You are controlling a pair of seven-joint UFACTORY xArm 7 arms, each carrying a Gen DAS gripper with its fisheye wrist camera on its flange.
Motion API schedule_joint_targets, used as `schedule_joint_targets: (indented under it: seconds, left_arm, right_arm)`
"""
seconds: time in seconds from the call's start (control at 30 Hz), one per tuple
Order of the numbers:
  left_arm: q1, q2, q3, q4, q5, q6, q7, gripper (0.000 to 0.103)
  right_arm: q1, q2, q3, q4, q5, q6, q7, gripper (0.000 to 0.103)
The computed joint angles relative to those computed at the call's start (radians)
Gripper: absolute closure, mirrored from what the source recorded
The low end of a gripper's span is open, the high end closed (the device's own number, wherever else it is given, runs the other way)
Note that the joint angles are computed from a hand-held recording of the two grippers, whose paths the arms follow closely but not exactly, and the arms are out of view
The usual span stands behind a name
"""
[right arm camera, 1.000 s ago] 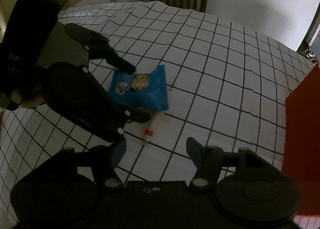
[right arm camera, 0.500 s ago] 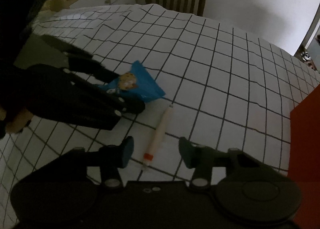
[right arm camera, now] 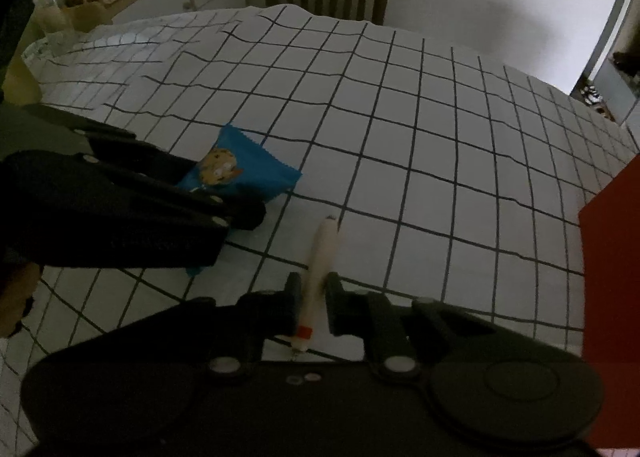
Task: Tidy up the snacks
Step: 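Grasp the blue cookie packet with the left tool while the right tool grasps the sausage stick, then carry the cookie packet and sausage stick over the red box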
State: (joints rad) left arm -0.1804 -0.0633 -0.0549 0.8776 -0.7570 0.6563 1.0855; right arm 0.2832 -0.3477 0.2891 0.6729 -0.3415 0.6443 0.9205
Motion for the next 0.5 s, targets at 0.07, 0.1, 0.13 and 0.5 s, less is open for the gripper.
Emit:
schedule_joint_targets:
  seconds: [0.07,0.1,0.13,0.5]
  left_arm:
    - [0.004,-0.005,0.002,-0.003,0.01,0.011,-0.031,0.059]
    - [0.006,-0.01,0.003,-0.006,0.016,0.017,-0.046,0.059]
    - [0.008,-0.017,0.005,-0.012,0.021,0.019,-0.053,0.06]
    - [0.0,-0.151,0.034,-0.089,0.087,0.103,-0.201,0.06]
  right_arm:
    - [-0.004,0.002,0.01,0.006,-0.01,0.01,0.024,0.095]
    - [-0.002,-0.006,0.013,0.005,-0.012,0.016,0.033,0.095]
    - [0.0,-0.013,0.014,0.003,-0.011,0.019,0.039,0.095]
    - [0.05,-0.202,0.021,-0.046,0.076,0.124,0.01,0.095]
